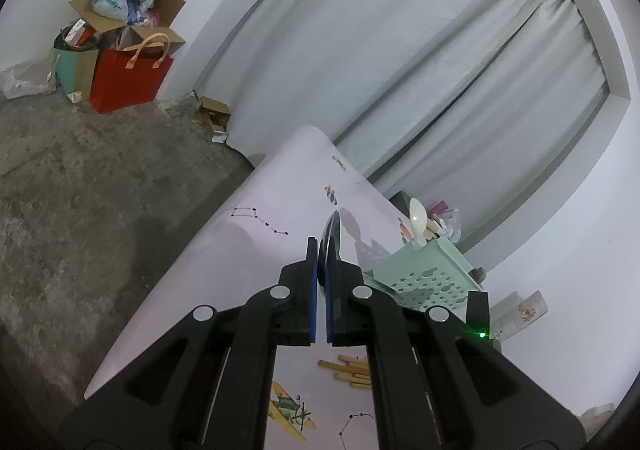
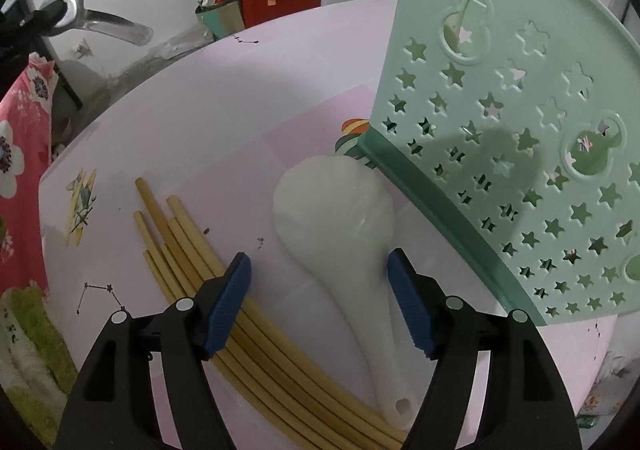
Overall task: Organize utensils
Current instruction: 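Close the right gripper on the white rice paddle handle while the left gripper holds the spoon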
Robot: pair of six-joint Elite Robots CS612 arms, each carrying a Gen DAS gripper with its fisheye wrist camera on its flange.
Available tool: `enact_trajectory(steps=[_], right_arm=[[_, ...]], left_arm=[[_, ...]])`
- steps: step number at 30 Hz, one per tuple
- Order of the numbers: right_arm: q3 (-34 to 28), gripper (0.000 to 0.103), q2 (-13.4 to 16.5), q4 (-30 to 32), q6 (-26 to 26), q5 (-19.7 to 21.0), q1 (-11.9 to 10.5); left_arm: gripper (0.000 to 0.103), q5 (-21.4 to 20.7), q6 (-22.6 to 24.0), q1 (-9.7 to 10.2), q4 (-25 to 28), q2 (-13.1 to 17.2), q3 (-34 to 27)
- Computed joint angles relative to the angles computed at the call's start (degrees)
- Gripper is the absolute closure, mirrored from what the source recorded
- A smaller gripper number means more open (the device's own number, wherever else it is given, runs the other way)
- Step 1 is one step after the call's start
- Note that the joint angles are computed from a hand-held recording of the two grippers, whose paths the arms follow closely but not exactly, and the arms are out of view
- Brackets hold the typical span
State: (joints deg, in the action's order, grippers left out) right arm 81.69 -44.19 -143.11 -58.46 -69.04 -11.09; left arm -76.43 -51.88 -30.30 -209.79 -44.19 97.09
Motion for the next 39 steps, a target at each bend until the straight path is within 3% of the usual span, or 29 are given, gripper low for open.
enact_trajectory(steps=[14,21,39], right_arm=[[-1.4,0.034,0.6,2.4,3.5,0.0,0.3],[-1.0,0.048,0.4,1.8,4.8,0.3,0.4],[0.7,0.063,-0.1,-1.0,7.0,1.9,-0.3]], left_arm=[[0.101,-0.6,-2.0,0.49,1.8,0.4,-0.2],[0.101,-0.4,-2.1,0.45,1.6,0.5,-0.2],[0.101,-0.2,-2.5,0.41,1.1,0.4,0.3]])
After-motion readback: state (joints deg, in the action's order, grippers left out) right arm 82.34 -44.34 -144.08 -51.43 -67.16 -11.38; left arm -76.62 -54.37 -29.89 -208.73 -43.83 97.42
